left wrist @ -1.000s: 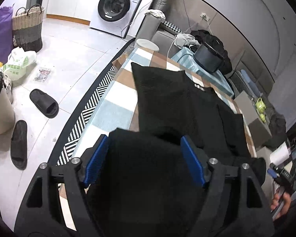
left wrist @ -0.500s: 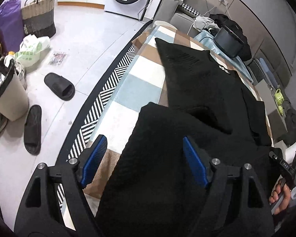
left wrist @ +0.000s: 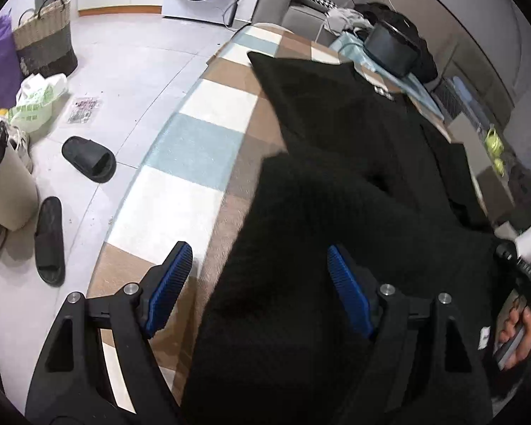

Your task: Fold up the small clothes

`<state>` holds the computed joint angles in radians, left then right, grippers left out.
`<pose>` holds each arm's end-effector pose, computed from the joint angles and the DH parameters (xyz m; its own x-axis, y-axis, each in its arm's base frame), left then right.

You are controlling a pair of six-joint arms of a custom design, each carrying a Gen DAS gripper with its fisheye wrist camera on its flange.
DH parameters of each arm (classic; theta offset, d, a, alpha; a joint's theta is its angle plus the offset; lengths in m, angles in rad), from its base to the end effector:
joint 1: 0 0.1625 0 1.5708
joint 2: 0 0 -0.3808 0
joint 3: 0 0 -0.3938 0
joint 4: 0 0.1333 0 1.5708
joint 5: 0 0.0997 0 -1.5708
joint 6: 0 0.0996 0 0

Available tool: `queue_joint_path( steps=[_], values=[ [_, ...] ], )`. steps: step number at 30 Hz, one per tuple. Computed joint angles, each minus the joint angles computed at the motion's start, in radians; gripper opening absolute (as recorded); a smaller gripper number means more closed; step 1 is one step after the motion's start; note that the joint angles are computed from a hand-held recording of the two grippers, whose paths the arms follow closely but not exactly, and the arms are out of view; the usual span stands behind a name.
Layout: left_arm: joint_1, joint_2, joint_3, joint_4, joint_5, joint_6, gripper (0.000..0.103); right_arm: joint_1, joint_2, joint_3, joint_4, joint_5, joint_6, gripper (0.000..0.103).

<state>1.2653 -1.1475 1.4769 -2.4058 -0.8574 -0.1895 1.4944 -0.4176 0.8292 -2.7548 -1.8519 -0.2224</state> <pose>-0.0070 -0.6822 0.3647 -0.8514 -0.2307 -0.4710 0.1046 0.8053 -0.5835 0.0407 -0.8528 0.1604 -0.9320 0.1023 0.3477 -0.1547 0.7553 -0.6368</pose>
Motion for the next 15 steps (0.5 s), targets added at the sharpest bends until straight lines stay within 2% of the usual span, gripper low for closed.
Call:
queue_joint_path(
  steps=[3,5,8,15],
  values=[
    [-0.001,0.001,0.005,0.016,0.01,-0.022,0.076,0.002,-0.015,0.027,-0.001,0.008,0.005,0.029],
    [-0.002,-0.004,0.009,0.014,0.006,-0.029,0.076,0.005,-0.027,0.053,-0.013,0.012,0.002,0.037],
    [-0.007,-0.02,0.021,-0.009,0.003,-0.02,0.076,0.008,-0.048,0.095,-0.032,0.022,0.005,0.039],
    [0.001,-0.024,-0.041,0.007,-0.074,-0.023,0.076,0.009,-0.055,0.107,-0.042,0.014,0.02,0.04]
  ],
)
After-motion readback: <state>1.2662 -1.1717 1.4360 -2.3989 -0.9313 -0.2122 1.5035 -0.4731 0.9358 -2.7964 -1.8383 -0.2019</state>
